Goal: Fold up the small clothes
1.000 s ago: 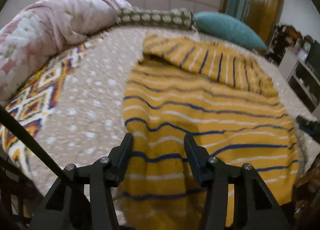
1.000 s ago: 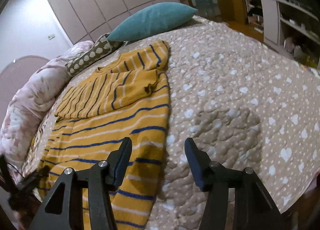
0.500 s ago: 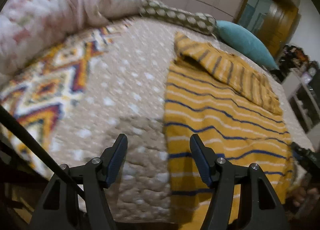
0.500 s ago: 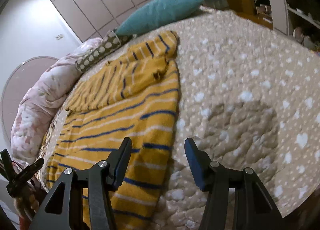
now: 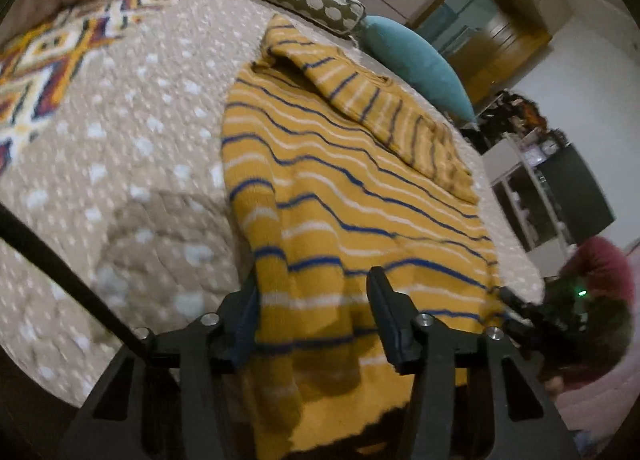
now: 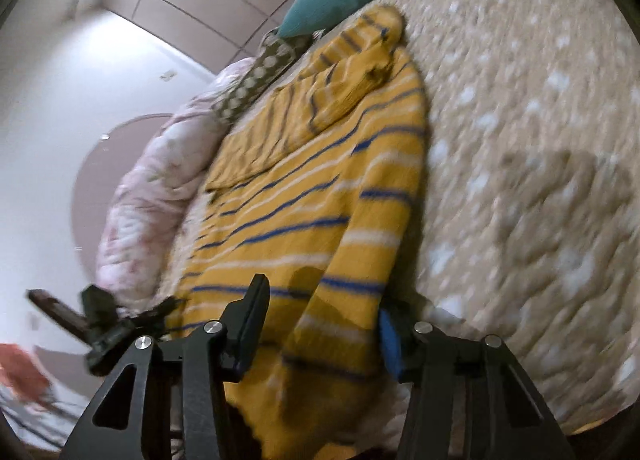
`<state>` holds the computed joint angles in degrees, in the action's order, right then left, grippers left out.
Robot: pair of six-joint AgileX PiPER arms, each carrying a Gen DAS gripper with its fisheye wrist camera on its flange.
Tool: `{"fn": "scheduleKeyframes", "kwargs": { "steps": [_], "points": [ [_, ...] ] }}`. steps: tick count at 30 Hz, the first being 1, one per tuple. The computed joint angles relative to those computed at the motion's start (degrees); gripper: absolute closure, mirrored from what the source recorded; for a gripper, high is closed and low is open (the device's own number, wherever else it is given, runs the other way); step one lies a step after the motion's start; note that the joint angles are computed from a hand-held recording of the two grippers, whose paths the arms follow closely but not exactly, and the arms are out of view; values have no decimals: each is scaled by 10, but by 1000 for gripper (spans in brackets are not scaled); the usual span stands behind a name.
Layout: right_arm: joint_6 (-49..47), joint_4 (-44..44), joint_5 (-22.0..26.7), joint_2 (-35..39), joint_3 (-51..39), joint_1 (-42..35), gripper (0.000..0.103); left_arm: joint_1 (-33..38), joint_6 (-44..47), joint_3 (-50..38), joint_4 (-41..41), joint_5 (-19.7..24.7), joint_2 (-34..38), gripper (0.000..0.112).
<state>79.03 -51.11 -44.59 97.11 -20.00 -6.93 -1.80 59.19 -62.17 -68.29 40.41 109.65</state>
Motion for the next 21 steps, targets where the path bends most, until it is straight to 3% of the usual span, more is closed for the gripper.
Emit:
{"fn": "scheduleKeyframes", "kwargs": {
  "steps": [5,10,14,15,17,18,21],
  "points": [
    [-27,-4,-107,52,35,-18,51,-3,31,49,-24,15,-23,63],
    [-42,22,-120,66,46,13,55,-21,47,81,-24,-1,-39,63],
    [-44,47,-85,49,49,62,59,-36,34,83,-16,-16,-44,63],
    [-43,60,-65,42,46,80,62,-42,24,82,-8,-25,-45,71],
    [-37,83,-18,30,35,113,75,-61,-36,74,51,-64,-54,98],
    [-28,84,3,26,27,120,90,-62,-67,64,79,-67,-54,98],
    [-3,60,42,-19,26,116,94,-45,-95,64,107,-68,-89,99]
  ]
}}
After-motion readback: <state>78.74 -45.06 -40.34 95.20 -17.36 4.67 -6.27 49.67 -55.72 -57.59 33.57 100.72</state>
